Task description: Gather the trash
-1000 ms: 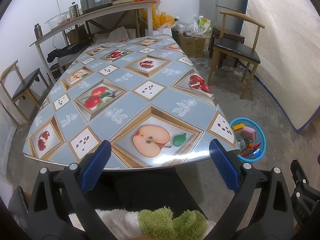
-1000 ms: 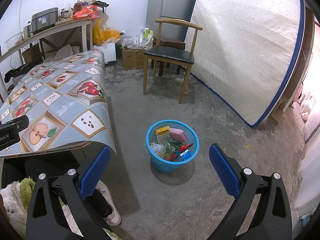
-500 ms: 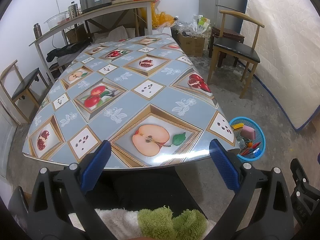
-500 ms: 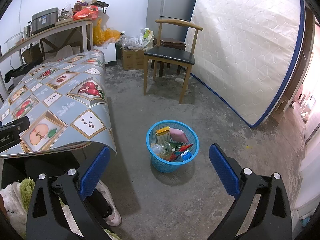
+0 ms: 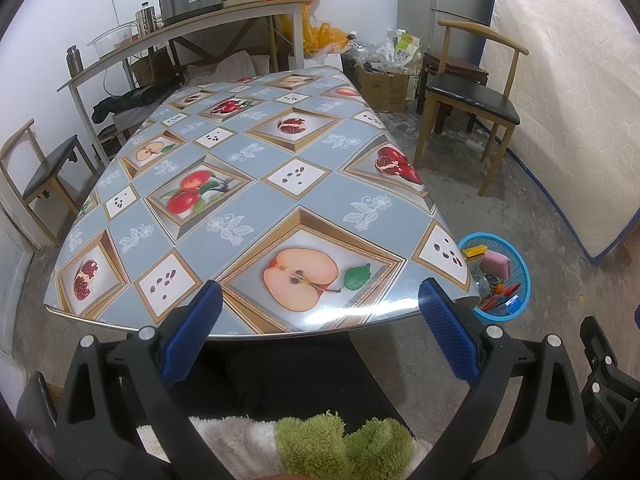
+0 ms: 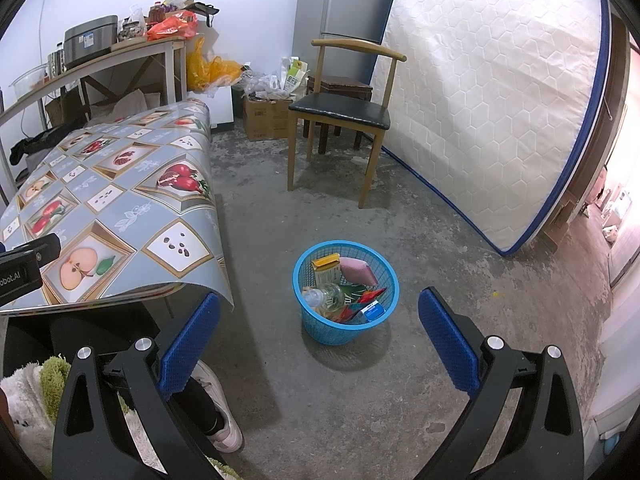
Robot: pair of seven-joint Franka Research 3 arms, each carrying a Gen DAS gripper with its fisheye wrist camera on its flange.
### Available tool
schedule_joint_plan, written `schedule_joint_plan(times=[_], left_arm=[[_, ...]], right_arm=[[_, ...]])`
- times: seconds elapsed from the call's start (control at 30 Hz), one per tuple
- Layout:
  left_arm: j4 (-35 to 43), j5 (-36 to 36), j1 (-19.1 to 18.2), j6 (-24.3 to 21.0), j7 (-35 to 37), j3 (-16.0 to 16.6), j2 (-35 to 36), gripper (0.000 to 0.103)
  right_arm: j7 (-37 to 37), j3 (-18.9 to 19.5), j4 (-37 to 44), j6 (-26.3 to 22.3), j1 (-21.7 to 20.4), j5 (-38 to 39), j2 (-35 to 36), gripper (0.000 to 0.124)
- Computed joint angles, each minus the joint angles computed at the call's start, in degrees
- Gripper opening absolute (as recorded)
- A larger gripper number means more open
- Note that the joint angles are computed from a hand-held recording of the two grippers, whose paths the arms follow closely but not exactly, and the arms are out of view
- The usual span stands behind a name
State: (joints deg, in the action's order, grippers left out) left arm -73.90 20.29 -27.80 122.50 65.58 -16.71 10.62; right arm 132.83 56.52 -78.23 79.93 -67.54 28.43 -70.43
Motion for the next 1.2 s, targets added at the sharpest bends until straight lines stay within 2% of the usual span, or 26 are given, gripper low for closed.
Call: schedule_joint_plan(times=[1.2], left_arm=[[-0.42, -0.35, 0.07, -0.07, 0.15, -0.12, -0.19, 0.094]], right_arm=[[-0.12, -0.07, 0.58, 0.02, -0.68, 0.63, -0.12, 0.097]])
